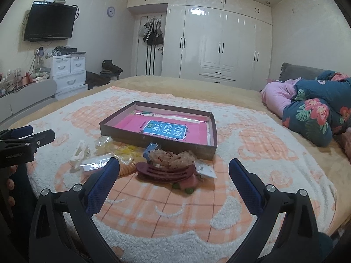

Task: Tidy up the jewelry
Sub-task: 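Grasp the white claw clip with left gripper while right gripper grasps the spotted bow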

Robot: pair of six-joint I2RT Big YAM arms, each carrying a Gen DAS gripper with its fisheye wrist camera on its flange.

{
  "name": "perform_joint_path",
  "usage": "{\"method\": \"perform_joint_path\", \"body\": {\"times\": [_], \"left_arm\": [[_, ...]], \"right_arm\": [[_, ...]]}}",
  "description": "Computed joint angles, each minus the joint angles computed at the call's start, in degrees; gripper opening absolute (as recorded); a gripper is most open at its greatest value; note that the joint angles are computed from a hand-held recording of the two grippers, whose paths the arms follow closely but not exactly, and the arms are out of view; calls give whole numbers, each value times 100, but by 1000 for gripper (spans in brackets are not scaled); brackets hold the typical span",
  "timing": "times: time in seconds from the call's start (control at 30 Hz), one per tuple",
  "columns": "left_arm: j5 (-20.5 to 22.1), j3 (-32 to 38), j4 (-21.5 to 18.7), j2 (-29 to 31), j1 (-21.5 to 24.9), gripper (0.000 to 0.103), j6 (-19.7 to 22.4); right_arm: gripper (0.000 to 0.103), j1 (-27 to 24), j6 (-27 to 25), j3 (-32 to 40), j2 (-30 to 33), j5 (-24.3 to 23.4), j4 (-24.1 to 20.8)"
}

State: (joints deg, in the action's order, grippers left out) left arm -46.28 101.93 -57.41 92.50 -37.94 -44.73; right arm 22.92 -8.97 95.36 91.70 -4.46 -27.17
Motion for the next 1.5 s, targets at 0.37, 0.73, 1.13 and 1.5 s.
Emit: {"method": "perform_joint_path", "body": {"times": [0.37,0.73,1.13,1.5], "left_arm": [[595,587,-572,433,324,92,5],[1642,872,-457,751,636,92,22],[2610,622,-167,768,894,76,-184],[2920,721,52,889,986,39,60]], "right_arm": [[97,2,-410,1106,795,-137,-781],[82,67,-890,2620,1886,-104,-2012],[60,76,-1102,3181,2388,103,-2376],[12,-93,-873,3177,2362,-224,-2236]]}}
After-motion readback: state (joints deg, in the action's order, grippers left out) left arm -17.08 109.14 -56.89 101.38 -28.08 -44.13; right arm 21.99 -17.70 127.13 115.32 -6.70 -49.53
